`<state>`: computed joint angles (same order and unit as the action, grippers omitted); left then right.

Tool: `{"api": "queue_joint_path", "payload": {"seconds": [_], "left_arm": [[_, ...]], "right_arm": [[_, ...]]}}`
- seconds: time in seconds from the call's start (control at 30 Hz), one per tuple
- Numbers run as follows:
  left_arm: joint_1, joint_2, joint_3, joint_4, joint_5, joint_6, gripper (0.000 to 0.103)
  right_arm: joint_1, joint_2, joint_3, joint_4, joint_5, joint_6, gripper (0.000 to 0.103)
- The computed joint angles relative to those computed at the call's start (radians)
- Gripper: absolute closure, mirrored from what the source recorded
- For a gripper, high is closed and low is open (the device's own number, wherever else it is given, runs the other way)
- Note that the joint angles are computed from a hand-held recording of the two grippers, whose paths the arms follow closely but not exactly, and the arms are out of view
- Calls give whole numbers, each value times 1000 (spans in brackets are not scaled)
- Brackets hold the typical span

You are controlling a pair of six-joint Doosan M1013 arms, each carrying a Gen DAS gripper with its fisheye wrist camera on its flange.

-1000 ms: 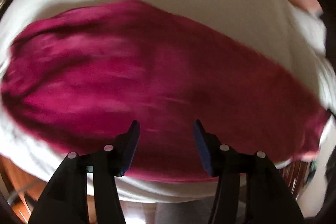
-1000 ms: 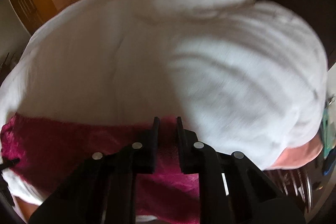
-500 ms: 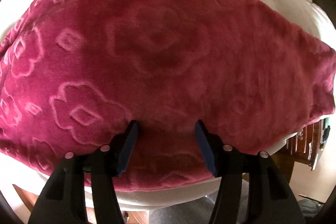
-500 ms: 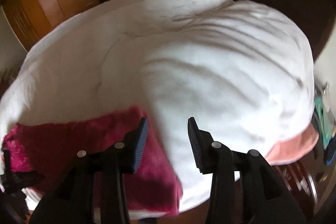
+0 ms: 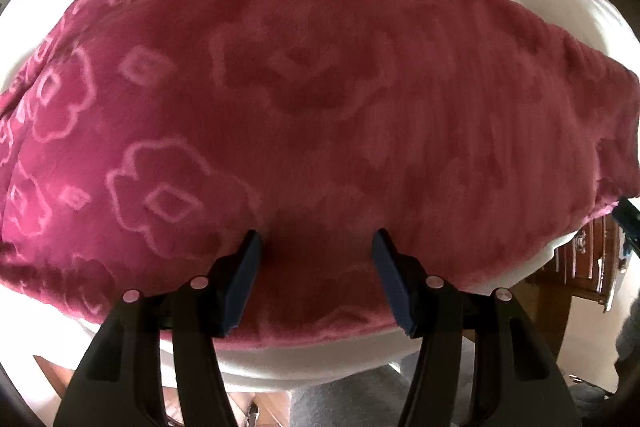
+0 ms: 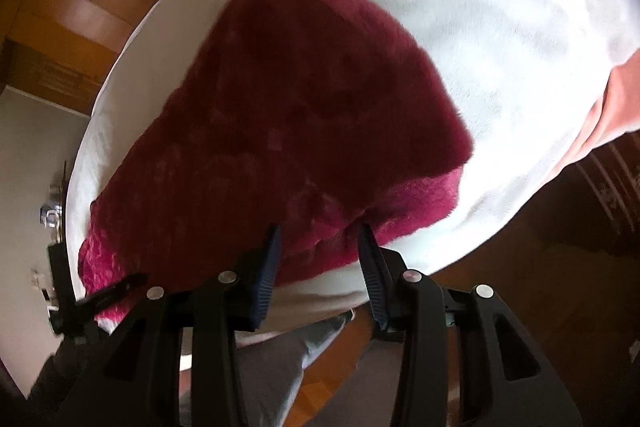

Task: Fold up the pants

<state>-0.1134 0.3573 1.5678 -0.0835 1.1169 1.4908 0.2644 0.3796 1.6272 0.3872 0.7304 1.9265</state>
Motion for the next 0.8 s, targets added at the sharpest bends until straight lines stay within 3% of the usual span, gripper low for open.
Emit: {"api": "queue_joint_path", "payload": {"seconds": [0.3,0.4,0.43,0.63,0.8], "left_arm": [[44,-12,11,-26,12,39,44],[53,-9,3,-37,21,90,44],[54,-7,1,-40,24,110,43],[59,15,-16,-65,48,230,42],[76,20,-28,-90,76,342,42]], "right_arm": [[6,45,-20,-50,-45,171,65],[10,41,-14,-64,-64,221,92],[8,40,-14,-57,-68,222,95],[41,-10,5,-214,-109,389,98],[69,-39,11,-364,-80,554,98]]}}
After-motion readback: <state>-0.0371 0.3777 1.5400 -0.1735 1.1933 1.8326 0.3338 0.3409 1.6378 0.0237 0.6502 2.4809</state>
